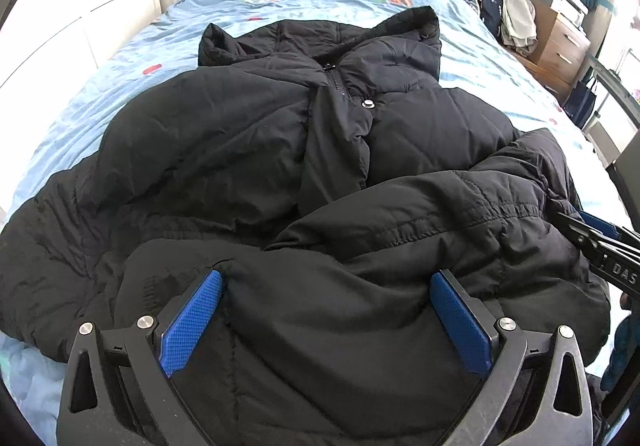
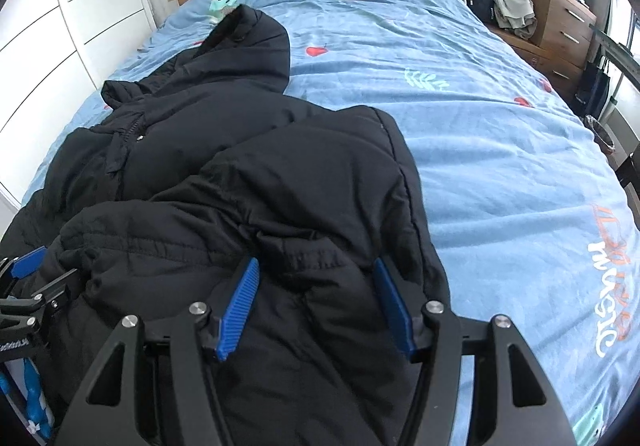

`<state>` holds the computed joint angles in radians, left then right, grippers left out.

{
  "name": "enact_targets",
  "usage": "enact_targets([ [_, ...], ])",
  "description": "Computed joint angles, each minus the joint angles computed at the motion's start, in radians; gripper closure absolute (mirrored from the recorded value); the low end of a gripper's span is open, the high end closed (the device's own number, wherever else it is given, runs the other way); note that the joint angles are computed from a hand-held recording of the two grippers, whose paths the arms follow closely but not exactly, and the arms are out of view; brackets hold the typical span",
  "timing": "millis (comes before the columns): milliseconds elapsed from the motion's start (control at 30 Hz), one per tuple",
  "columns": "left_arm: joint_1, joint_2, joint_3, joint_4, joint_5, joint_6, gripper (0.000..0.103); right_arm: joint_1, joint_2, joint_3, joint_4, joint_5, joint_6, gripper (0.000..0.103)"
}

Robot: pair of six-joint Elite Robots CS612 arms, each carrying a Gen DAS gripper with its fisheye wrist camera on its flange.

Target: Fold large clothes

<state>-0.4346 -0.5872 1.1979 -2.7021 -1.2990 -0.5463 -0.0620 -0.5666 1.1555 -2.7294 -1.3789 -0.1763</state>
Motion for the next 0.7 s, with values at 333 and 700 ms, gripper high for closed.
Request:
enact_targets([
  [333, -0.003, -0.044, 0.104, -0.038, -0.032, -0.045, 0.001, -0.013, -0.099, 0.173, -0.068, 0.067, 0.025, 0.045],
  [700, 0.028, -0.134, 0.243, -0.117, -0.044, -0.108, 0.001, 0.009, -0.127, 0.193, -0.013, -0.018, 0.079, 0.045],
])
